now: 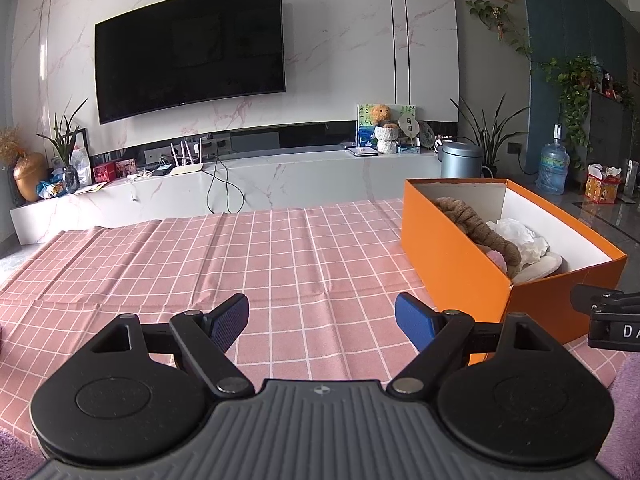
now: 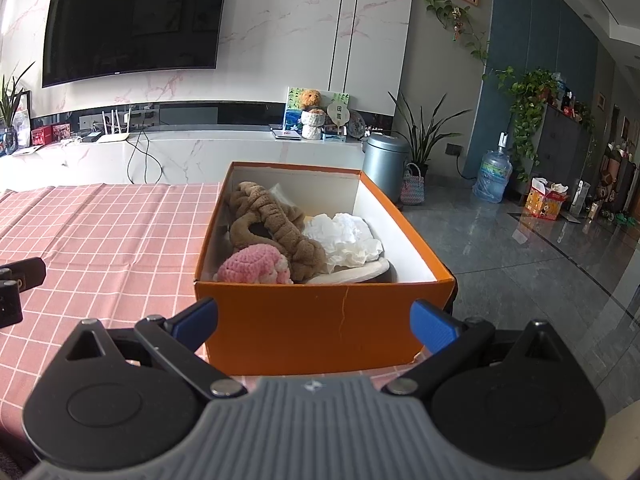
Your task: Organize soft objects
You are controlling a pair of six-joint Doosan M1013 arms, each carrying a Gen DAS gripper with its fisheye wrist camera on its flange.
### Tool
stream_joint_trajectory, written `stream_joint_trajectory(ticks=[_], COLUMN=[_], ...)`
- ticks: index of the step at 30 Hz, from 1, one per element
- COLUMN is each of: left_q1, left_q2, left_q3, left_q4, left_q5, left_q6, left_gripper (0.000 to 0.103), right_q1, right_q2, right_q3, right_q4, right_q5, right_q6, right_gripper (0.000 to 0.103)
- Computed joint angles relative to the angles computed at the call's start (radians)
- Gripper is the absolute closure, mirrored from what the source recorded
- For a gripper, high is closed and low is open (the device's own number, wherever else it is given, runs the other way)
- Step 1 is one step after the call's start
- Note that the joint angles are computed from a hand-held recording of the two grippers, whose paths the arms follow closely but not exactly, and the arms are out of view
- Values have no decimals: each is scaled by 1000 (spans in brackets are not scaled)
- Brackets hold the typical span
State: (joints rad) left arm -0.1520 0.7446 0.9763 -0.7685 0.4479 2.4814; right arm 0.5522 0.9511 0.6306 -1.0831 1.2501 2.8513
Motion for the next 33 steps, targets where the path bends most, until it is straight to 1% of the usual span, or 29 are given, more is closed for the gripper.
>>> stream_joint_trajectory(ticks=[5, 7, 15, 33], left_q1=[-1, -1, -2, -3], left_q2=[-4, -4, -1, -2], left_q3=[6, 6, 0, 0], left_q4=[-5, -9, 26, 39], left_q5=[-8, -6, -5, 3], left_q6=[2, 4, -32, -40], left_gripper=[6, 8, 9, 8], right_q1=[0, 0, 0, -1], right_q2=[1, 1, 2, 1], right_q3=[-1, 0, -2, 0], right_q4=[0, 0, 1, 4], right_q5=[0, -1, 0, -9], right_q6=[1, 1, 0, -4], right_gripper=[3, 3, 3, 3])
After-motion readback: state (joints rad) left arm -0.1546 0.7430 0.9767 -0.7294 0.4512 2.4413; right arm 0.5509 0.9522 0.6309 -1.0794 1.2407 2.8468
